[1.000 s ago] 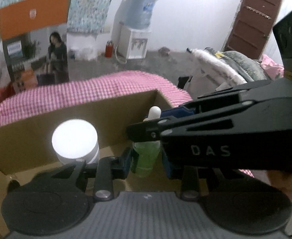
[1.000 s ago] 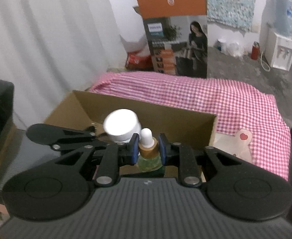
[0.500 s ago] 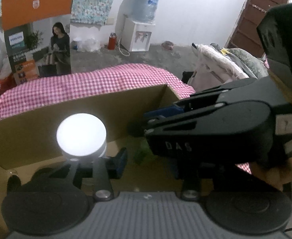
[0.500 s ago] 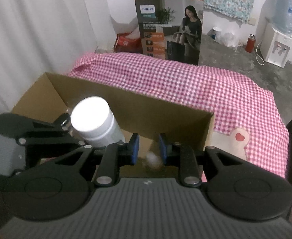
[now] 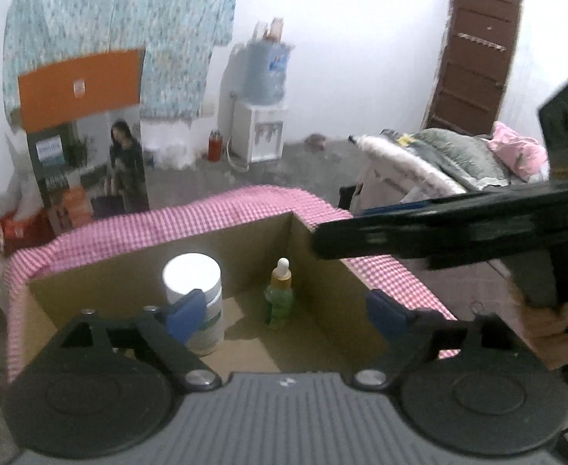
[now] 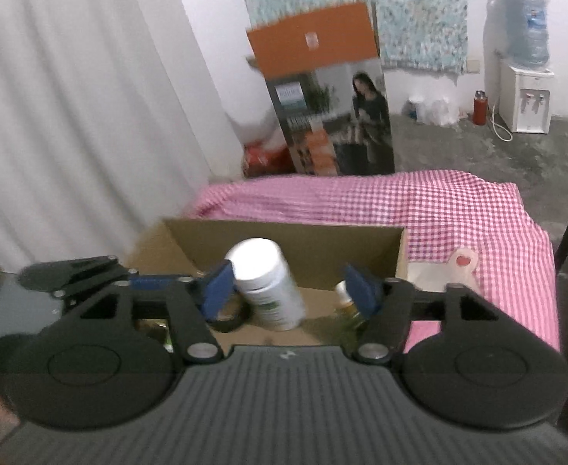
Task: Organize rigid objects
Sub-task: 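Move the right gripper out of the box to the white plug charger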
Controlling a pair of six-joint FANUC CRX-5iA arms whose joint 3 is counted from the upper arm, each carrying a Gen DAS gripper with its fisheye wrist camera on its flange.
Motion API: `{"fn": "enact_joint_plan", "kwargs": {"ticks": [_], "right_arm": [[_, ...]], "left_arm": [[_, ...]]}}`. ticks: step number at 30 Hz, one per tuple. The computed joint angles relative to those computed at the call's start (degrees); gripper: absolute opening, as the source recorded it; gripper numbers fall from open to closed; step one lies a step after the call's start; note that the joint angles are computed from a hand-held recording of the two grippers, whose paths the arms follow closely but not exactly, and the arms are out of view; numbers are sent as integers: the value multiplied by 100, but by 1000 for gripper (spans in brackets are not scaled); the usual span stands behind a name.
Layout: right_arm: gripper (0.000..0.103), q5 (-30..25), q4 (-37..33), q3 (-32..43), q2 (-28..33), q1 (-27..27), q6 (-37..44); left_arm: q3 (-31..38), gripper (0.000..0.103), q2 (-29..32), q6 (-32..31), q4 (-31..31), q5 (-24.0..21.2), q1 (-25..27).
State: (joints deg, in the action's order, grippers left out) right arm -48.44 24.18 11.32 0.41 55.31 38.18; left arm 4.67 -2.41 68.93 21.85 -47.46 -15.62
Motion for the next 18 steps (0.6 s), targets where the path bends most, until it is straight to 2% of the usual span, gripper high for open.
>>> {"fn": "enact_joint_plan", "kwargs": {"ticks": [1, 4, 8, 13, 18], "right_arm": [[84, 158, 324, -347, -248, 150, -357], [89, 256, 1171, -1125, -802, 612, -1280], [90, 152, 1866, -1859, -1320, 1203, -2265], [99, -167, 2604, -2471, -1582, 1873, -3306], [100, -24, 2772, -2775, -1618, 2216, -3885]], "left_arm": [[-157, 95, -175, -66, 25, 60, 17], [-610, 99, -644, -260, 199, 148, 97], [-1252, 101, -1247, -355, 450, 203, 244], [-1933, 101, -1950, -200, 405, 240, 357], [-2362, 101, -2415, 176, 142, 187, 362]]}}
